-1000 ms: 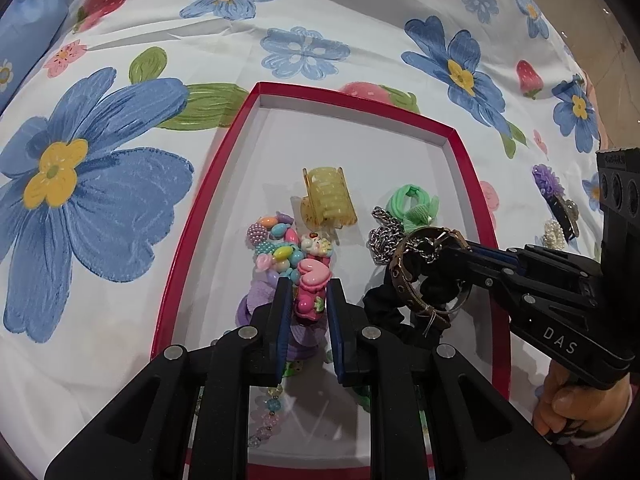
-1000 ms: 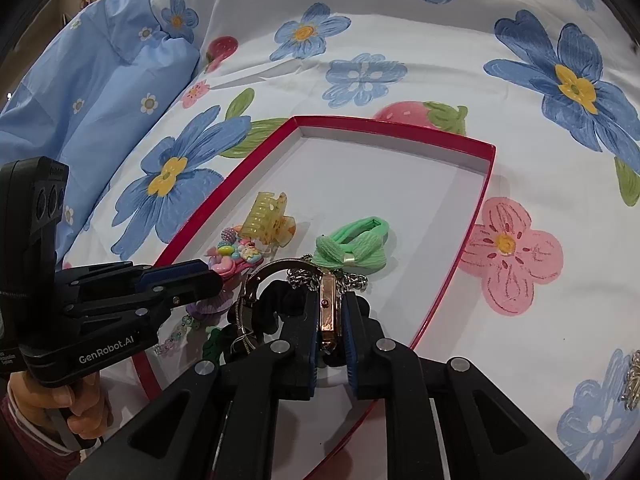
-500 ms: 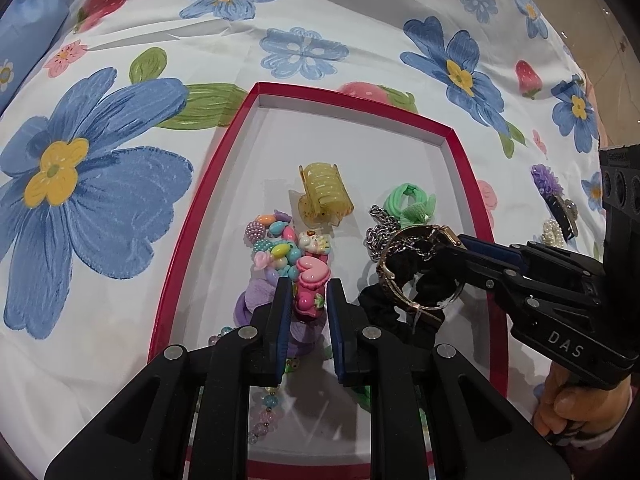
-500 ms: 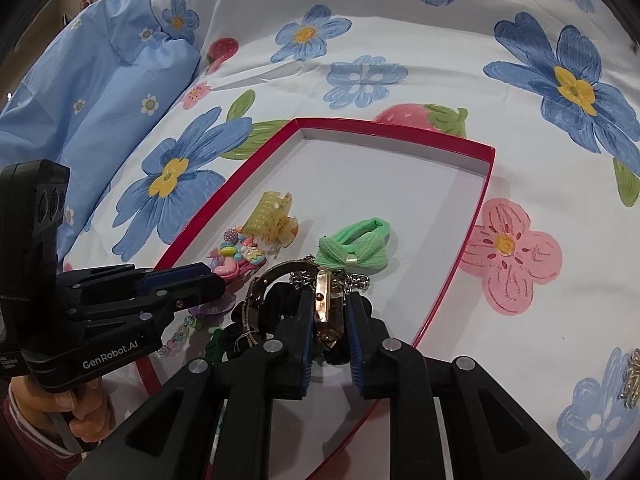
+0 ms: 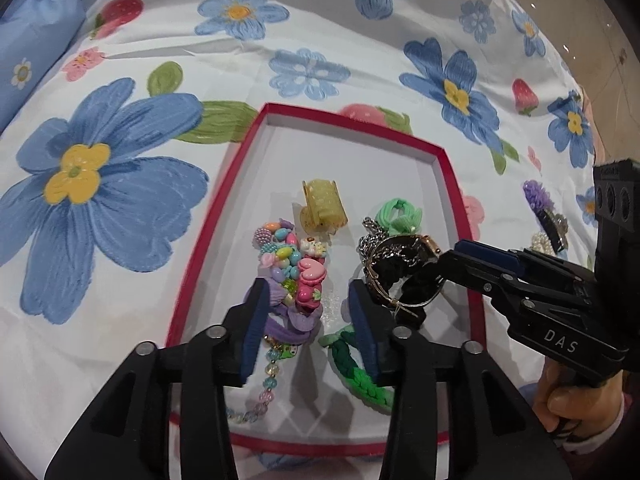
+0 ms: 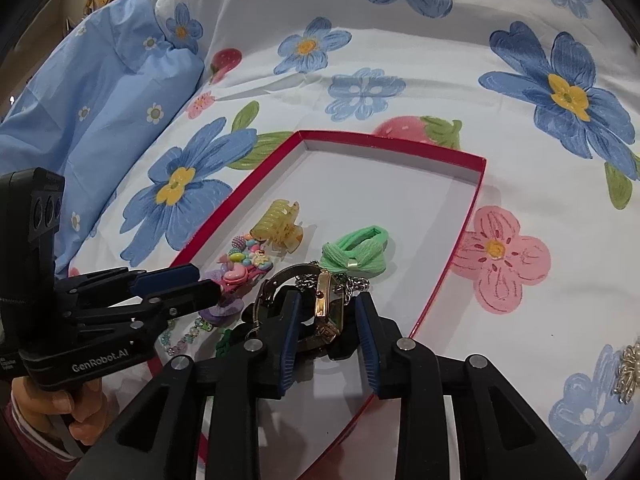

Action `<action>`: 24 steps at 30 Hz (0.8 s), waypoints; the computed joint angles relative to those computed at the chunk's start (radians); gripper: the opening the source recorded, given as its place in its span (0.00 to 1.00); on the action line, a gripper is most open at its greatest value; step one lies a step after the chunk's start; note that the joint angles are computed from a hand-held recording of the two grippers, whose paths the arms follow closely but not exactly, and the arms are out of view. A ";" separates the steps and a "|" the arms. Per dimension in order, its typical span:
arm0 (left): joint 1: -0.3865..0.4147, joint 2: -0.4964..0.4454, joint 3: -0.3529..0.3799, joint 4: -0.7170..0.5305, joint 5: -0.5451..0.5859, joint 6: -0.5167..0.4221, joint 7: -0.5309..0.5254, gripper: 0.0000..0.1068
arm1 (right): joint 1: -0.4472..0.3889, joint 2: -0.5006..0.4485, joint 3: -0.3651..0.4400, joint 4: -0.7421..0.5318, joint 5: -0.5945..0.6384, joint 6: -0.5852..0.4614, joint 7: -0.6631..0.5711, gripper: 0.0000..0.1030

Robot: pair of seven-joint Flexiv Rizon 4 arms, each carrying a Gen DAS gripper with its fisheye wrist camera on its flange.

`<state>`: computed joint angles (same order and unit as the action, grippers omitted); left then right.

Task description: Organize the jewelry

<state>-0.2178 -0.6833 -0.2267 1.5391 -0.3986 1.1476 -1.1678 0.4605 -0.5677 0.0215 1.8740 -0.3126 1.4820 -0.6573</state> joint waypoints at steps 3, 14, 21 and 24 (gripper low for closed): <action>0.012 0.035 -0.006 0.054 -0.026 0.052 -0.023 0.67 | 0.039 0.021 -0.053 0.036 -0.010 0.048 0.031 0.39; 0.158 0.174 -0.210 0.314 -0.258 0.276 0.062 0.85 | 0.442 0.093 -0.466 0.255 0.179 0.372 0.090 0.68; 0.220 0.240 -0.320 0.435 -0.355 0.380 0.134 0.86 | 0.528 0.115 -0.478 0.298 0.323 0.452 0.009 0.73; 0.252 0.269 -0.370 0.506 -0.370 0.459 0.134 0.86 | 0.626 0.123 -0.538 0.322 0.418 0.467 -0.034 0.73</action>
